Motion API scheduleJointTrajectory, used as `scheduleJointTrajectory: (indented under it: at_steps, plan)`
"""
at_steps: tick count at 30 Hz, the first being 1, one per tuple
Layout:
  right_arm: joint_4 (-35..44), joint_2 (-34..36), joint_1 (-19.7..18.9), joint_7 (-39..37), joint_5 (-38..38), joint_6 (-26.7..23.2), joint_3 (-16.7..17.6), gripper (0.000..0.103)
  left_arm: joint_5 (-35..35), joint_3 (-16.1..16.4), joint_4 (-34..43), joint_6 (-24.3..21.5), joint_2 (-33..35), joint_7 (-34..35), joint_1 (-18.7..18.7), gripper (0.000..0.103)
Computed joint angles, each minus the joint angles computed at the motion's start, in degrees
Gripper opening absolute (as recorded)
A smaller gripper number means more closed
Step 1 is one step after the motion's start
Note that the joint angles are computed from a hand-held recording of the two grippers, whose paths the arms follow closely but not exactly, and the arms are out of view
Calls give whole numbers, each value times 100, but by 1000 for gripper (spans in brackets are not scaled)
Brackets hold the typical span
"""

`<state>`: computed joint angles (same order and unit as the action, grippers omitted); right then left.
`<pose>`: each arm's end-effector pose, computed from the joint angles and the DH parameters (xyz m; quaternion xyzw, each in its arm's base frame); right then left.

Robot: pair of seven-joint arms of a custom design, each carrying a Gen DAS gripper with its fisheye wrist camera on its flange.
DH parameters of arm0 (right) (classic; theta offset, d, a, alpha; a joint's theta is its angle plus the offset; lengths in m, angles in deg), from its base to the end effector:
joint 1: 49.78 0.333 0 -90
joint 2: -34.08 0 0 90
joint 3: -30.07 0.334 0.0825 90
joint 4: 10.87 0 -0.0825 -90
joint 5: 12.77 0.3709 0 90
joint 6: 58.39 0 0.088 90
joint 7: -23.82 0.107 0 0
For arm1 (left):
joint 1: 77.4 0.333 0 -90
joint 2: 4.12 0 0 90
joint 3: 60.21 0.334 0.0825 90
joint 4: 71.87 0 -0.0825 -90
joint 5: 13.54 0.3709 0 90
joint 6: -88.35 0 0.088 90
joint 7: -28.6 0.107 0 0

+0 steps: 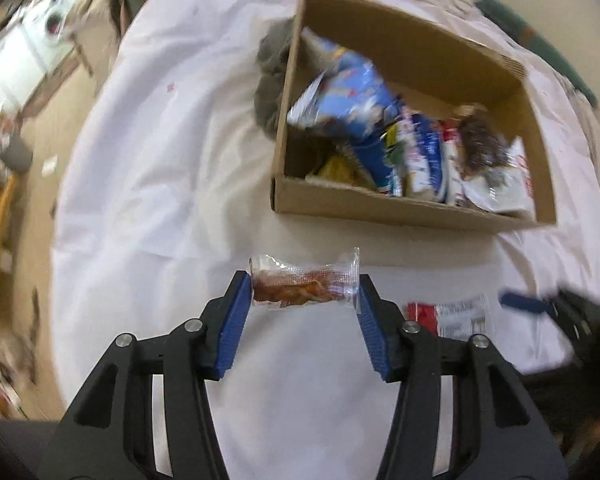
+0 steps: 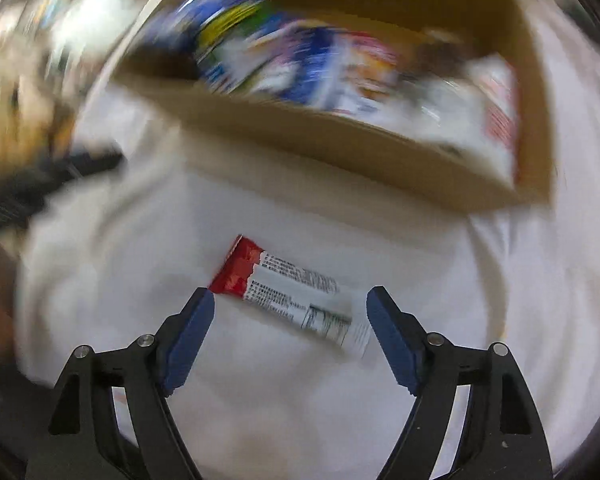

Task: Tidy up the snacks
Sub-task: 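Grasp the red-white bar with the right gripper while the left grasps the brown snack, then carry both snacks over the box and open both grippers inside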

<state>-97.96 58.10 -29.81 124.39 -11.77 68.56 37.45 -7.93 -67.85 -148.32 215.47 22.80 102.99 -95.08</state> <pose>0.6287 0.3090 0.4710 -0.7864 0.6009 -0.0317 0.1396 0.6683 -0.2882 0.5277 -0.6248 0.7525 -0.1822 0.1011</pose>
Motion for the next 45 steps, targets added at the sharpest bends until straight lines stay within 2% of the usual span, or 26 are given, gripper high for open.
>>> scheduleJointTrajectory:
  at_steps: [3,6,8,10,12,13,17,22,27,30,38,45]
  plan:
    - [490,389,73,-637,-314,-404,50,81,372,71,-245,182,-218,134,-86,48]
    - [801,681,150,-1071,-517,-667,5,81,254,42,-380,291,-300,62,-3,49]
    - [908,789,90,-1144,-366,-727,15,80,183,43,-499,348,-348,-27,46,49]
    - [837,766,10,-1144,-160,-585,40,70,82,27,-474,358,-295,-150,73,49]
    - [735,686,-16,-1305,-83,-503,81,39,80,31,-416,388,-199,-253,42,49]
    - [718,659,-17,-1348,-53,-521,89,34,146,49,-405,408,-187,-271,11,49]
    - [355,393,-98,-1375,235,-307,133,33,553,142,-480,551,-227,-369,-136,49]
    - [-316,-209,-281,-1287,896,310,233,33,688,138,-651,789,-358,-458,-153,49]
    - [-837,-784,-449,-1224,1675,1178,265,33,1040,187,-1062,1492,-623,-686,-226,49]
    - [-843,-857,-513,-1131,1990,1535,228,33,1215,198,-1230,1793,-699,-781,-266,49]
    - [-893,-878,-648,-819,2515,2501,251,33,1166,146,-829,1816,-527,-709,-277,49]
    - [-999,-783,-758,-245,2647,3155,232,33,959,167,268,1590,116,-308,-355,49]
